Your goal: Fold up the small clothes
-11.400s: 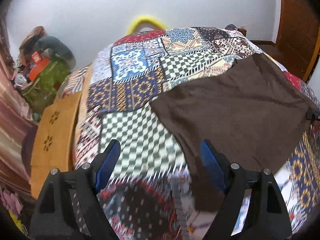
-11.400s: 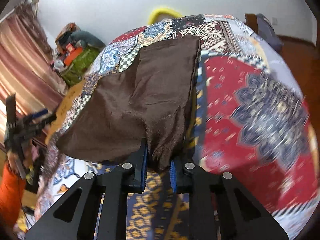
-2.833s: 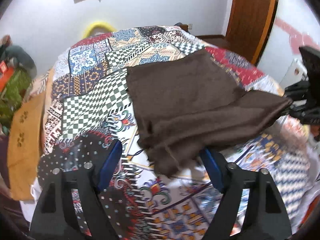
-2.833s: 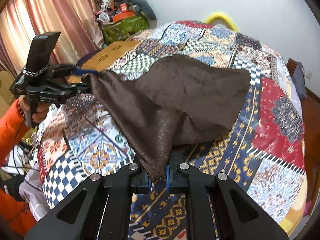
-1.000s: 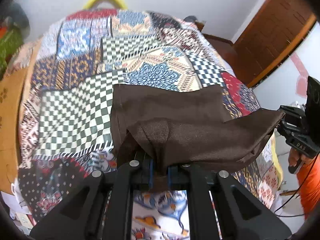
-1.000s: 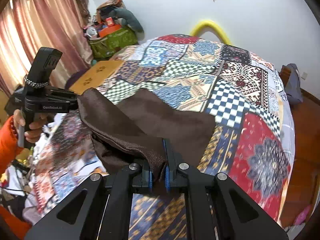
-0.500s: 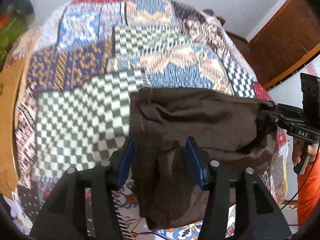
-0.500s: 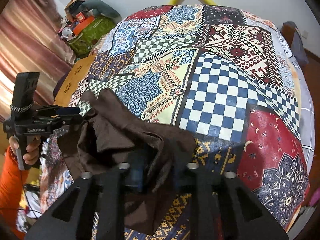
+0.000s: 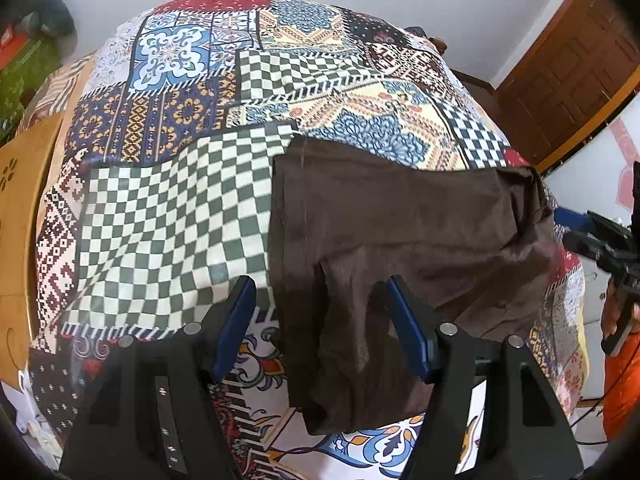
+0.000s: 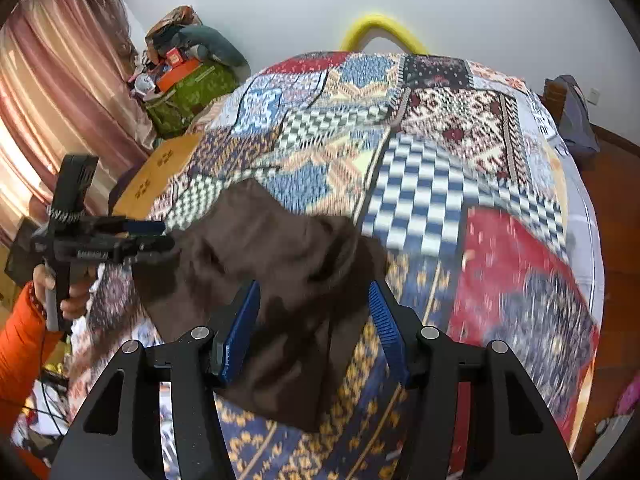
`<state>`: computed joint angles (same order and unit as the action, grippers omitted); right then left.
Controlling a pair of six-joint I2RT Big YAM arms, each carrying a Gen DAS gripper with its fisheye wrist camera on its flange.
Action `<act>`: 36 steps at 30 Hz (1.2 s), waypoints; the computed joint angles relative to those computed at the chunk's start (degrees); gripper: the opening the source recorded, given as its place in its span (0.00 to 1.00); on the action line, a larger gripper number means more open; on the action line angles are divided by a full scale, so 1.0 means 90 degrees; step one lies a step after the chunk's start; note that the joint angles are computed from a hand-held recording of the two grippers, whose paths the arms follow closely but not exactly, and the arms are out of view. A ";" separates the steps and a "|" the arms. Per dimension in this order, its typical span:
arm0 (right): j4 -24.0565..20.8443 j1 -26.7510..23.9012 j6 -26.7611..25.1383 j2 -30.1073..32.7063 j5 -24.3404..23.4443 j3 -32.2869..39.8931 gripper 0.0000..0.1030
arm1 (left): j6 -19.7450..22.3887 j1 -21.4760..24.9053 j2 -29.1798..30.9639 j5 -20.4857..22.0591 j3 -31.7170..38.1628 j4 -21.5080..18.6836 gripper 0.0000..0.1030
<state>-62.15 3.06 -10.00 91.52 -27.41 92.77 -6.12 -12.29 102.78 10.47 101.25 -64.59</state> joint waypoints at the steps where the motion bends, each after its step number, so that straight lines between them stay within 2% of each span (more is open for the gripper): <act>1: 0.0017 0.0008 -0.0038 -0.0062 0.0029 -0.0126 0.51 | 0.0020 -0.0037 -0.0060 -0.0040 -0.0105 0.0110 0.43; 2: 0.0067 0.0033 -0.0047 -0.0107 0.0055 -0.0243 0.51 | 0.0069 -0.0076 -0.0092 -0.0052 -0.0166 0.0161 0.27; 4: 0.0223 0.0080 -0.0041 -0.0204 0.0087 -0.0455 0.51 | 0.0160 -0.0130 -0.0157 0.0040 -0.0262 0.0276 0.11; 5: 0.0334 0.0105 -0.0012 -0.0243 0.0109 -0.0532 0.51 | 0.0184 -0.0167 -0.0201 -0.0039 -0.0305 0.0356 0.06; 9: 0.0846 0.0231 0.0162 -0.0280 0.0301 -0.0642 0.51 | 0.0391 -0.0356 -0.0437 -0.0512 -0.0435 0.0757 0.05; 11: 0.1026 0.0275 0.0205 -0.0213 0.0347 -0.0594 0.51 | 0.0482 -0.0427 -0.0638 -0.0669 -0.0531 0.1158 0.05; 16: 0.1162 0.0342 0.0390 -0.0037 0.0465 -0.0561 0.50 | 0.0285 -0.0428 -0.0726 -0.0919 -0.0431 0.1918 0.05; 19: 0.1306 0.0338 0.0543 -0.0025 0.0411 -0.0687 0.47 | 0.0007 -0.0334 -0.0275 -0.0862 -0.0016 0.1774 0.05; 21: 0.1404 0.0324 0.0645 -0.0027 0.0409 -0.0753 0.36 | -0.0039 -0.0322 -0.0003 -0.1011 0.0161 0.1563 0.05; 23: 0.1481 0.0269 0.0804 0.0002 0.0310 -0.0775 0.30 | -0.0051 -0.0320 0.0358 -0.1185 0.0374 0.1238 0.05; 24: 0.1529 0.0248 0.0866 0.0000 0.0320 -0.0786 0.22 | -0.0066 -0.0320 0.0484 -0.1218 0.0422 0.1112 0.06; 25: 0.1565 0.0227 0.0916 -0.0009 0.0350 -0.0790 0.18 | -0.0080 -0.0314 0.0621 -0.1238 0.0457 0.0959 0.06; 27: 0.1673 0.0164 0.0989 -0.0063 0.0311 -0.0800 0.13 | -0.0051 -0.0322 0.0701 -0.1274 0.0411 0.0907 0.08; 28: 0.1728 0.0153 0.0995 -0.0093 0.0395 -0.0799 0.11 | 0.0033 -0.0346 0.0615 -0.1386 0.0234 0.1109 0.10; 30: 0.1848 0.0097 0.1009 -0.0148 0.0523 -0.0798 0.10 | 0.0185 -0.0382 0.0579 -0.1577 0.0203 0.1112 0.16; 31: 0.1836 0.0063 0.1053 -0.0146 0.0513 -0.0769 0.10 | 0.0223 -0.0388 0.0566 -0.1633 0.0211 0.1073 0.23; 33: 0.1710 -0.0017 0.1109 -0.0131 0.0313 -0.0720 0.10 | 0.0242 -0.0340 0.0469 -0.1562 0.0164 0.1078 0.39; 34: 0.1767 -0.0046 0.1189 -0.0184 0.0248 -0.0787 0.10 | 0.0234 -0.0306 0.0402 -0.1511 0.0117 0.1110 0.58; 35: 0.1818 -0.0077 0.1272 -0.0252 0.0145 -0.0881 0.11 | 0.0192 -0.0256 0.0273 -0.1438 -0.0016 0.1235 0.72; 36: 0.1747 -0.0087 0.1309 -0.0279 0.0013 -0.0915 0.14 | 0.0138 -0.0222 0.0148 -0.1396 -0.0167 0.1385 0.76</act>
